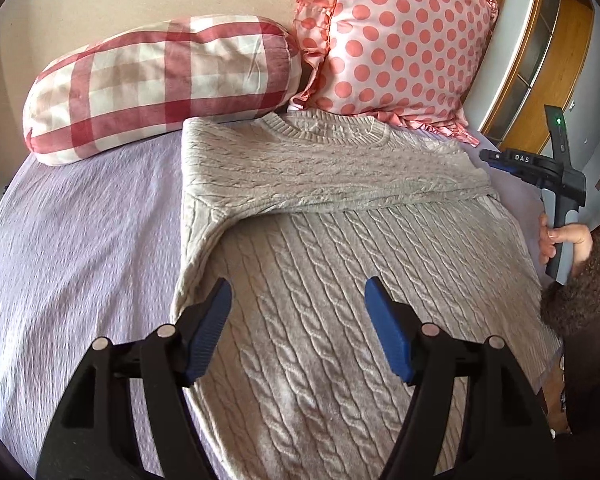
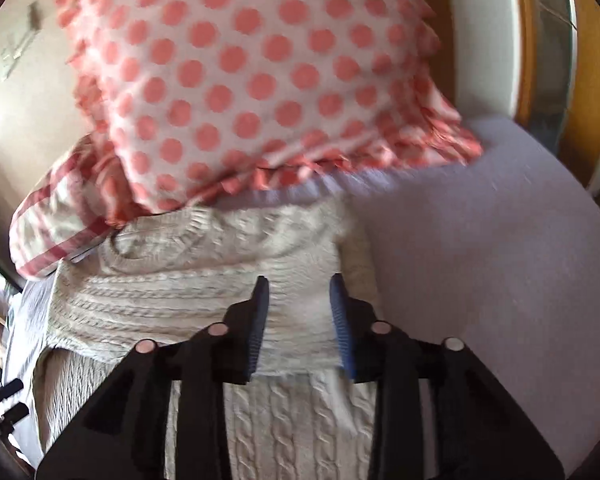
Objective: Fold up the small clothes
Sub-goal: 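Grasp a side edge with the right tool and fold it toward the center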
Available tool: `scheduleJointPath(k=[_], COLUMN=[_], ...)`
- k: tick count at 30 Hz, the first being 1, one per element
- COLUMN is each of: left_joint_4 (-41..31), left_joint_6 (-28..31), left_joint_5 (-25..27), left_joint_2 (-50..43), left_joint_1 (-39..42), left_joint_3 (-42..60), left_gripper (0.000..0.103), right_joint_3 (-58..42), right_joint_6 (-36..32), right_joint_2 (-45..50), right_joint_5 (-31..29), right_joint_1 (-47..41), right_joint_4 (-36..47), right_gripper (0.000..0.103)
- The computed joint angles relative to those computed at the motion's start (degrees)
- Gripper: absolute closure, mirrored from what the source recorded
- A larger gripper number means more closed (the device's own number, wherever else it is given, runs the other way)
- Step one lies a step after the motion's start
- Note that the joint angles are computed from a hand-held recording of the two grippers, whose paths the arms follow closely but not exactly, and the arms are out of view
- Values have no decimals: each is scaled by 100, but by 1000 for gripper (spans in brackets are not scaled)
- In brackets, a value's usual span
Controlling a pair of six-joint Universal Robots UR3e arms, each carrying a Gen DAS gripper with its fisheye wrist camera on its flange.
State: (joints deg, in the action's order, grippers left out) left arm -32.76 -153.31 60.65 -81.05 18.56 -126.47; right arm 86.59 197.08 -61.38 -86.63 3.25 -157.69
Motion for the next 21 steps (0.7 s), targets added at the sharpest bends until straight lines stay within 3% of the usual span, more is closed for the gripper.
scheduleJointPath(k=[3, 5, 8, 10, 15, 21], left_joint_4=[-218, -544, -1418, -1919, -3490, -5052], left_joint_6=[78, 223, 811, 1155, 2154, 3089], left_joint_5=[-133, -267, -555, -602, -629, -578], left_joint_2=[211, 484, 1210, 1669, 2673, 3416], left_joint_1=[170, 377, 918, 1241, 2160, 2880], left_joint_3=[-132, -260, -558, -745, -1044, -1313], left_gripper=[34, 34, 33, 31, 31, 31], right_joint_3=[-842, -685, 465, 1305, 3210, 4664], right_joint_6=[-192, -176, -170, -297, -680, -668], right_joint_2=[546, 490, -391, -1083, -2718, -3818], right_joint_5=[103, 110, 492, 677, 886, 1124], right_joint_1=[70, 37, -54, -110, -223, -460], right_joint_4=[1137, 1148, 501, 272, 332, 253], right_gripper=[63, 63, 54, 40, 40, 40])
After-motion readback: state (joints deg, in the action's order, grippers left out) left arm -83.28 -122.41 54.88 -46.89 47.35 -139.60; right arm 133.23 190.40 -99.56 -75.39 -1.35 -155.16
